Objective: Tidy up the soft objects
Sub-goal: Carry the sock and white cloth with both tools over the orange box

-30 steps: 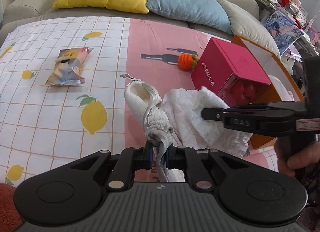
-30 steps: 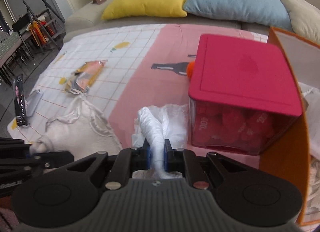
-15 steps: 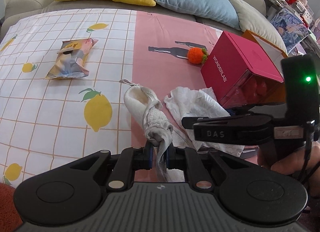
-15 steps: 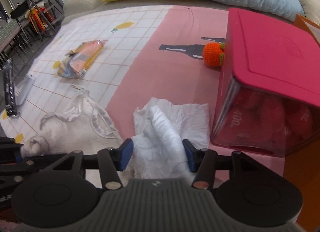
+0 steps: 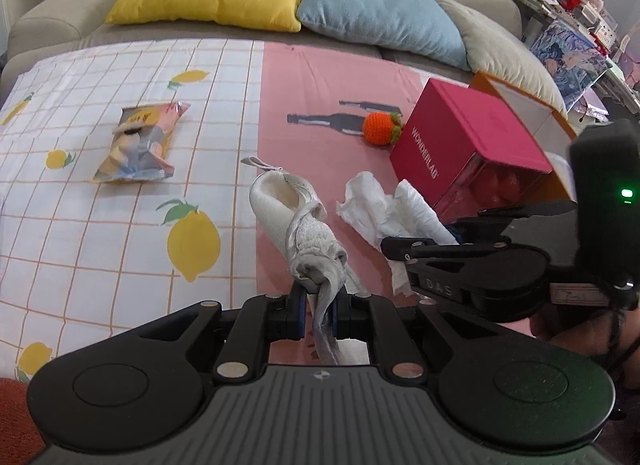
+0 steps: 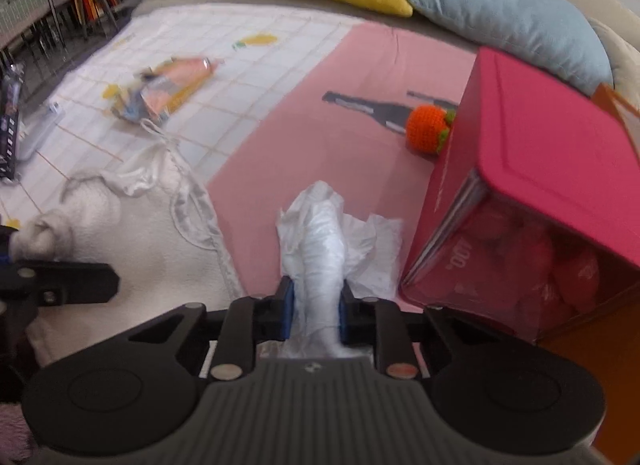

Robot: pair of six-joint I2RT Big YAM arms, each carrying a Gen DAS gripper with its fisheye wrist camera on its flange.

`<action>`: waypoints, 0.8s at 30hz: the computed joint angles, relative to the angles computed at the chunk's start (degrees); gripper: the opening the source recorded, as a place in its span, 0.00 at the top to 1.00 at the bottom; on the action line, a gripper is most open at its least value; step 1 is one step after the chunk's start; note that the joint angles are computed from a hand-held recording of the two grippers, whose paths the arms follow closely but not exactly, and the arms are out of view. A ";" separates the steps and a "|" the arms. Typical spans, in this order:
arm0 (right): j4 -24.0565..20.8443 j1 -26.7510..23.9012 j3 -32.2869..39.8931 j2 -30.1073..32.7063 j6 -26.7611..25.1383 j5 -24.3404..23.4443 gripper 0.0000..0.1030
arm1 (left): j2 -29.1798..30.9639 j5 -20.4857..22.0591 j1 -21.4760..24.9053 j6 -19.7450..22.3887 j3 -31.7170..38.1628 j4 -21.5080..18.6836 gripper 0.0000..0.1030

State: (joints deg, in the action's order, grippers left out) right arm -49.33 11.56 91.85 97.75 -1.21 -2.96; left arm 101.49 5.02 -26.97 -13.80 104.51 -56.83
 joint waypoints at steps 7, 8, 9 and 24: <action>4.22 -1.36 -3.43 -7.63 1.45 -3.57 0.81 | -2.03 -0.48 -0.93 -0.39 0.51 2.90 0.88; 4.76 -1.65 -3.81 -8.64 1.68 -3.77 0.81 | -2.25 -0.45 -1.11 -0.44 0.76 3.23 0.88; 5.33 -2.03 -4.31 -9.81 1.90 -3.96 0.81 | -2.44 -0.48 -1.36 -0.43 1.09 3.59 0.88; 8.28 -12.47 -7.42 -19.53 -1.39 1.76 0.81 | 5.44 5.55 -6.57 4.91 19.25 4.83 0.88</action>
State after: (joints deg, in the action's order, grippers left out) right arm -41.04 -0.91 84.43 78.22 -2.61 -1.20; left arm 106.94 10.57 -33.54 -8.89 123.76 -52.00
